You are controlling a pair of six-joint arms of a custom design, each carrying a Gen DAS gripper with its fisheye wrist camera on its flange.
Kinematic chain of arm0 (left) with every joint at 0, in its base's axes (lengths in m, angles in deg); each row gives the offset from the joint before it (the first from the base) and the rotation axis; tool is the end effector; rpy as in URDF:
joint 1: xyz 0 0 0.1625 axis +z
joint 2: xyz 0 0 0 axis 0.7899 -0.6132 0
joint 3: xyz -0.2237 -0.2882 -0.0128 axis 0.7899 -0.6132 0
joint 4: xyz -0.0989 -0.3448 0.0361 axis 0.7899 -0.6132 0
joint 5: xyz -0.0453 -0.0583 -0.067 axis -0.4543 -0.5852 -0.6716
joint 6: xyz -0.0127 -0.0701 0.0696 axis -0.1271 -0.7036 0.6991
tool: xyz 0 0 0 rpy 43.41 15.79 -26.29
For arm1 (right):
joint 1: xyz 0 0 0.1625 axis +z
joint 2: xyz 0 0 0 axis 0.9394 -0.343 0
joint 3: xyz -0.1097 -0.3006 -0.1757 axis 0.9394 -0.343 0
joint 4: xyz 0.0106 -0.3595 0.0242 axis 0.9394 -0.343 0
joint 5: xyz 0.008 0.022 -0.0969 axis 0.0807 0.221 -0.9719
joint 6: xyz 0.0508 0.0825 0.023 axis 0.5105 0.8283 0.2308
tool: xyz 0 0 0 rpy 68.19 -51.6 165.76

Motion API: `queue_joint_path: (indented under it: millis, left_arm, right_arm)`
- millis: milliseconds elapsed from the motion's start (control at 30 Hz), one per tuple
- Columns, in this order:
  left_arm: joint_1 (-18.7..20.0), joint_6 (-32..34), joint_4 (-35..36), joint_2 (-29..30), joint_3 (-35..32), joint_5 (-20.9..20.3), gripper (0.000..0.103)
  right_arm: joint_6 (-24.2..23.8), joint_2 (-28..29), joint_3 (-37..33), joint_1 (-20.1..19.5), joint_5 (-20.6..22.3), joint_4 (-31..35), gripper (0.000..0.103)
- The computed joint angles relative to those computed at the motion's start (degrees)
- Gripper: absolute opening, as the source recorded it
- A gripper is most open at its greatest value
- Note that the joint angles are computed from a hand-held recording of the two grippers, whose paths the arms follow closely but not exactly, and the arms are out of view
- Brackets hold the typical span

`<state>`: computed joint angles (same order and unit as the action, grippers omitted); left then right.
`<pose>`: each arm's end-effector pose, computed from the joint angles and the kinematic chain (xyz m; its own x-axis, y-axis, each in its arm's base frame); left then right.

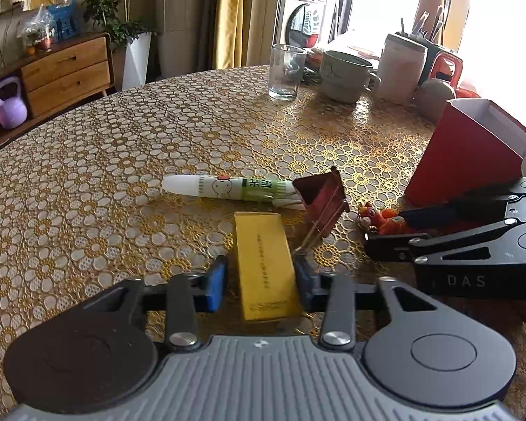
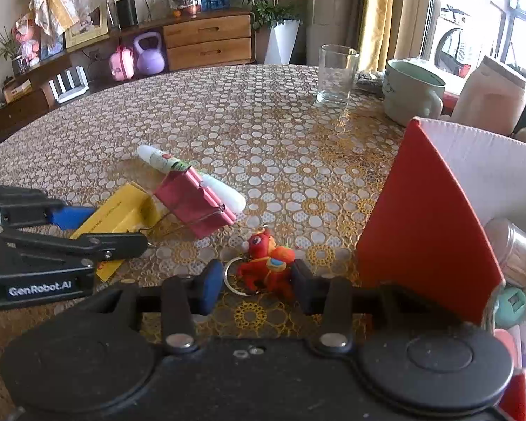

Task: Organize rigid objects
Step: 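Grasp the yellow box with the left tool while the right tool grasps the red toy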

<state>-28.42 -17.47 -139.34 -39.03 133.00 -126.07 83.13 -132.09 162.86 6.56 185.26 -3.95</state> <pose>-0.2974 -0.3384 -0.0288 -0.6484 0.5610 -0.5147 0.7380 0.6291 -0.2440 0.0499 -0.2417 0.2298 -0.7220 -0.1509 0.6752 -0.5281 0.7507 -0.3969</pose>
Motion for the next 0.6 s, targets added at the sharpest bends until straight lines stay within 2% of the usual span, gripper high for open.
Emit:
queue_joint_path:
  millis: [33, 267, 367, 600]
  left_arm:
    - [-0.32, -0.57, 0.37, 0.01, 0.03, 0.20, 0.032]
    - [-2.78, -7.48, 3.66, -1.24, 1.40, 1.58, 0.029]
    - [-4.52, -10.95, 5.03, -2.26, 2.82, 1.98, 0.029]
    - [-9.51, -20.87, 8.68, -5.30, 6.06, 2.51, 0.029]
  right_arm:
    - [0.38, 0.01, -0.21, -0.14, -0.36, 0.89, 0.032]
    - [0.94, -2.08, 0.52, -0.79, -0.49, 2.47, 0.032]
    - [1.88, -4.12, 0.78, -2.03, -2.21, 4.92, 0.032]
    - [0.71, -12.43, 2.91, -5.41, -7.69, 11.89, 0.032]
